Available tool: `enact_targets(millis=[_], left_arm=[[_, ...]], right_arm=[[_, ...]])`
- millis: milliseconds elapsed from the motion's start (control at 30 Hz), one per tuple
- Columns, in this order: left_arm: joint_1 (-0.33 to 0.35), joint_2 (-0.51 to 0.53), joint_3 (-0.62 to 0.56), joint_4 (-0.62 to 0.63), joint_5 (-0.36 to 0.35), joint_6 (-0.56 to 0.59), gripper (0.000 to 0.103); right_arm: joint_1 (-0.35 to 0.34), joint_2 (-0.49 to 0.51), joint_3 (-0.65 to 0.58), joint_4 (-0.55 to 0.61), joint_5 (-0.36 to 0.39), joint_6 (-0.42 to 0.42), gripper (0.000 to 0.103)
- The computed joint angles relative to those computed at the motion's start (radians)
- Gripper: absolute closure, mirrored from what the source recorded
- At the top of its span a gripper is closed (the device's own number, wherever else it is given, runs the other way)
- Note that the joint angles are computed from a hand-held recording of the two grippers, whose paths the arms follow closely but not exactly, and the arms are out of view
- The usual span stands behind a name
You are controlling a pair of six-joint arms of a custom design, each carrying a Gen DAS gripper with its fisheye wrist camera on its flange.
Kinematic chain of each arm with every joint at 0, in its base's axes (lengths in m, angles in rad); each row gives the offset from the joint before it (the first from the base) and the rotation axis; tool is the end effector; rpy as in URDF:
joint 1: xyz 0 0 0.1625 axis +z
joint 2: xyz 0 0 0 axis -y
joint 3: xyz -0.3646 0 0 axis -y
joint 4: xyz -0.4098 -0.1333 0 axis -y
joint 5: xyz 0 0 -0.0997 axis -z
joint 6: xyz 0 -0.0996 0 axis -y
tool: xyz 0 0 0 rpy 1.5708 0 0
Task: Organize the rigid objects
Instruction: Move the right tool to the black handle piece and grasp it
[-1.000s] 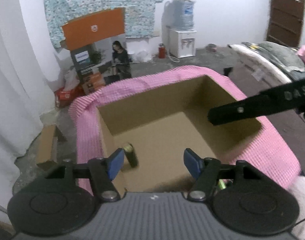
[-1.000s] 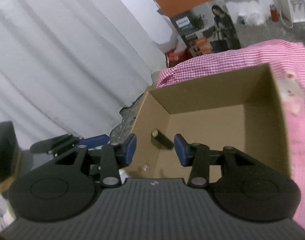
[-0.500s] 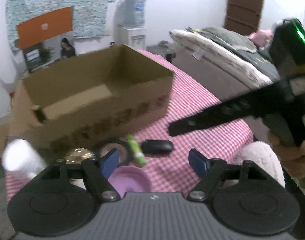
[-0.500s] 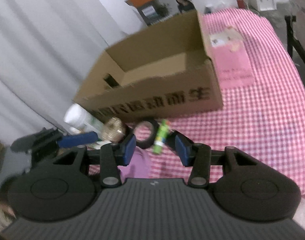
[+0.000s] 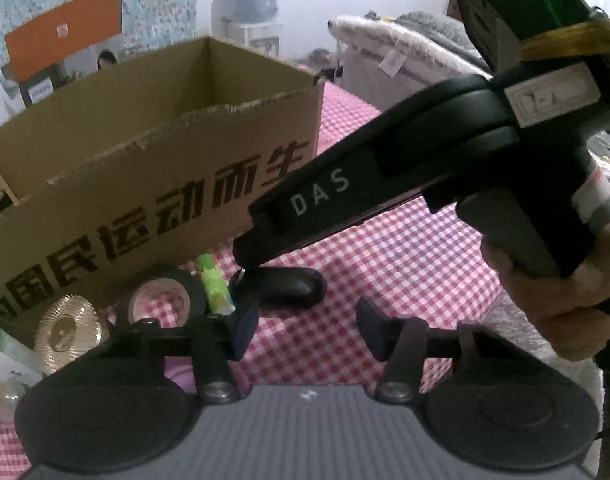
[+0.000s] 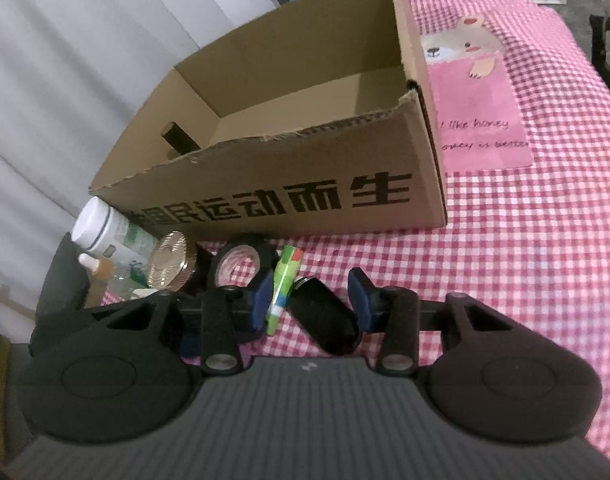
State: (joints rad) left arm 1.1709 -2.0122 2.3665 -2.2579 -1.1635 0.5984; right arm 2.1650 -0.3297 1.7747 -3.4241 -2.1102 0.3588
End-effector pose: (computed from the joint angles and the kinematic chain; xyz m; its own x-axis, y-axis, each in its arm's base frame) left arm 0.0218 -0.3921 0.2961 -0.5331 0.6873 -0.4934 0.8088 0.5851 -0.0590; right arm 0.3602 -0.3864 -0.1649 -0.9530 -0.0245 0.3020 -0.1914 0.8214 -0.5373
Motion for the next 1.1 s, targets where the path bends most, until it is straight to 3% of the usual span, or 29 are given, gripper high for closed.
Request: enact_targets(millis=[200,467,633,767,867,967,1100], left_arm=[[0.021,0.056,-0.03,-0.006,0.007,-0.014,0.05],[0.029,0.097,-0.046,-0.007,0.018,-0.042,0.05],[0.021,0.091,-0.023,-0.037,0.03,-0.021,0.068],[0.019,0.068,-0.024,0.015,0.009,-0.023,0.069],[0.013,0.042,-0.015,0.034,0.012,-0.02,0.066],[0.004,0.034,-0.008,0.015,0.022,-0.004,0.05],[-0.003,0.067,-0.019,0.007,0.032,0.0,0.048]], right_arm=[[-0.035,0.005,0.017,-0.008,0.058,0.039,0.074],[-0.067,-0.002,0.098,-0.12,0.159,0.126,0.081],[-0.068,0.003,0.132,-0.189,0.169,0.166,0.081],[-0.068,-0.01,0.176,-0.227,0.179,0.205,0.081],[-0.067,-0.014,0.207,-0.263,0.194,0.227,0.079],[-0.063,-0.022,0.231,-0.304,0.182,0.24,0.079],[-0.071,-0.027,0.247,-0.338,0.171,0.249,0.078]])
